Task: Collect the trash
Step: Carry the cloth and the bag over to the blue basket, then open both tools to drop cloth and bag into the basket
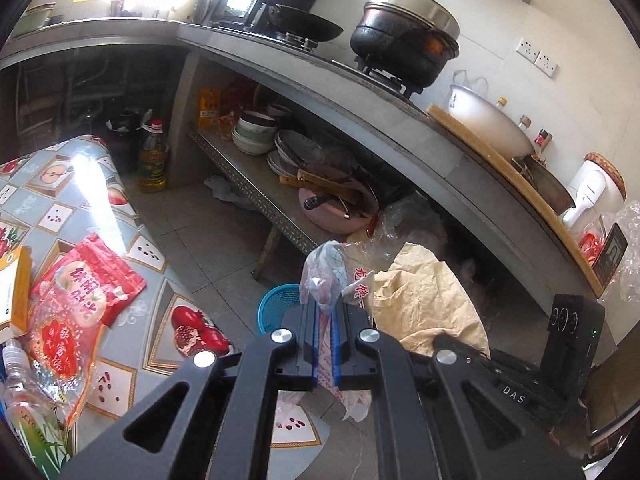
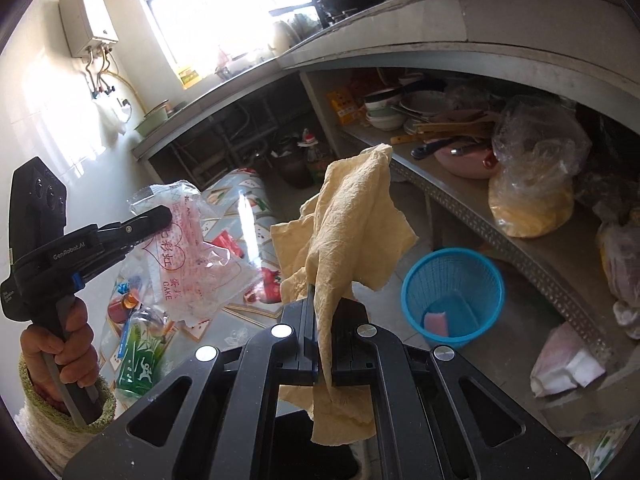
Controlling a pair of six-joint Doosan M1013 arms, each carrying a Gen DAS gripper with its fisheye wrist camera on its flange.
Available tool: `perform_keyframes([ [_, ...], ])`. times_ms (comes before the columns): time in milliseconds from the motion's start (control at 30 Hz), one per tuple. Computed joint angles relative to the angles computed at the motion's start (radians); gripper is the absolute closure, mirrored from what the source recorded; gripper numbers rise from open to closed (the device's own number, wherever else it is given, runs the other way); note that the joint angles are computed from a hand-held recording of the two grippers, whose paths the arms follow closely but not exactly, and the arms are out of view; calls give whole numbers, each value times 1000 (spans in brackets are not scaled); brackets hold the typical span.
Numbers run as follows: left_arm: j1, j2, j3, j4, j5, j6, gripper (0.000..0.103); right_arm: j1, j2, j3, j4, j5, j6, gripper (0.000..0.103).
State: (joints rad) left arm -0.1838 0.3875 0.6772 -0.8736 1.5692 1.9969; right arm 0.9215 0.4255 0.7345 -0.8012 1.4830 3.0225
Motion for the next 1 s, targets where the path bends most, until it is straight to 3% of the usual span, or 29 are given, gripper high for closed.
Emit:
perform_keyframes([
  [400,-197,74,-47,190,52,-6,99,-37,-65,158,-1,131,127,100],
  [567,-279,136,-86,307,86,-6,99,-93,-97,268,85,95,193,100],
  [800,-351,290,-249,397,201,-111,99,-189,-120,396,210,-10,270,100],
  [967,-371,450,-489,364,342,-248,97,-243,-112,443,234,-50,271,95],
  [1000,-373,499,-575,347,391,-289,94,-250,-109,452,226,-50,273,87],
])
